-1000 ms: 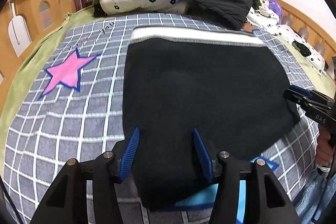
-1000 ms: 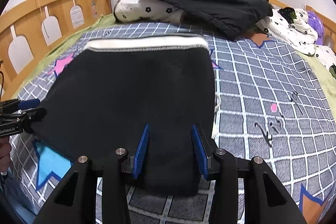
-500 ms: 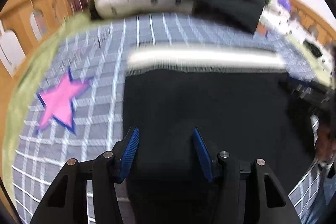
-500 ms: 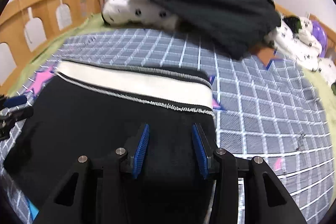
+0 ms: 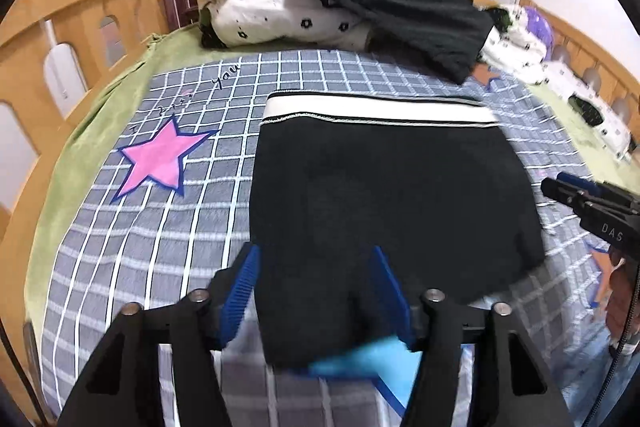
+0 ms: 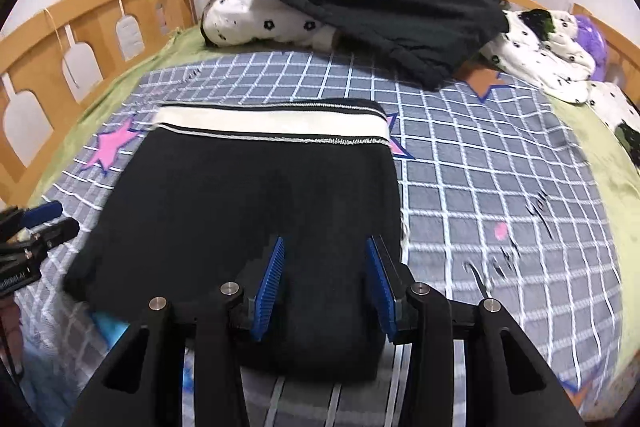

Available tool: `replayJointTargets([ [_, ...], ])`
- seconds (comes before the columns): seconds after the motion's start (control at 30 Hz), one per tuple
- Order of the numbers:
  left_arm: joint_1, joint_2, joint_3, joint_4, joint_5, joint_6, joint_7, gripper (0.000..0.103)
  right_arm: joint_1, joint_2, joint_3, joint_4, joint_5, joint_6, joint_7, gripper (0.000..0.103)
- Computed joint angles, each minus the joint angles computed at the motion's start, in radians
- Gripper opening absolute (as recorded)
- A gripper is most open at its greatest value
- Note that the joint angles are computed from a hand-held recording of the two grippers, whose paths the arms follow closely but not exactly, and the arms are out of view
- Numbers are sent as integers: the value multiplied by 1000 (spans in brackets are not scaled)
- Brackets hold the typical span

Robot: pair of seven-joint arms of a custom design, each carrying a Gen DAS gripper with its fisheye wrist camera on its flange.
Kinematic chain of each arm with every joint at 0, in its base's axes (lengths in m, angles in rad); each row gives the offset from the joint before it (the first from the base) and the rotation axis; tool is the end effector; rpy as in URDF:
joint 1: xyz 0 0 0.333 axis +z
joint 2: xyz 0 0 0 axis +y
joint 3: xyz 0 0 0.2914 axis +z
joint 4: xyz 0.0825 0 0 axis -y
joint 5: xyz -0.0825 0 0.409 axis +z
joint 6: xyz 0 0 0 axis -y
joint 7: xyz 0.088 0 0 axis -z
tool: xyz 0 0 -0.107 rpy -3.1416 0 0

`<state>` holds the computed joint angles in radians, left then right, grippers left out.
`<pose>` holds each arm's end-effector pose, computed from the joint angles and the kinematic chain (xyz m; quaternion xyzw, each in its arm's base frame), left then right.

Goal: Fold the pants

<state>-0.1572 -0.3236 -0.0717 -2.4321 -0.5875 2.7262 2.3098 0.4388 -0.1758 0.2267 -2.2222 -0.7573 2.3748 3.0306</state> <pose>0.5008 -0.0963 0.4553 -0.4769 0.8086 -0.3044 0.1616 0.4366 0.3366 0.4479 -0.5512 0.7592 -0.2626 0.2254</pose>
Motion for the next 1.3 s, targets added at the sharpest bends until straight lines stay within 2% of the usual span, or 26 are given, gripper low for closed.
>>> replayJointTargets([
  [0.07,0,-75,12,-49,-14,-18,2,64,20,-47,21,-20,24,-37,18,42],
  [0.1,3,-113,13,-76,-14,-19,-8,66,32,-68,38,-22,36,-80,30,46],
  [0.13,6,-153,14,-102,-9,-23,-20,70,42,-83,54,-23,38,-119,41,57],
  [0.17,1,-192,24,-124,-14,-31,-20,73,50,-95,70,-21,35,-155,55,64],
  [0.23,-1,-266,36,-166,-12,-51,-31,76,70,-121,104,-22,11,-221,87,84],
  [0.3,4,-319,35,-195,3,-60,-53,77,89,-140,128,-23,-6,-270,104,92],
  [0.37,9,-360,27,-223,27,-47,-70,80,112,-155,142,-22,2,-312,116,92],
  [0.5,21,-432,17,-268,86,-51,-106,81,142,-188,153,-32,29,-339,157,93],
  [0.7,13,-521,35,-322,120,-77,-146,82,164,-209,182,-29,34,-420,207,93],
  [1.3,9,-574,52,-351,149,-94,-163,82,199,-234,185,-47,60,-459,249,93],
])
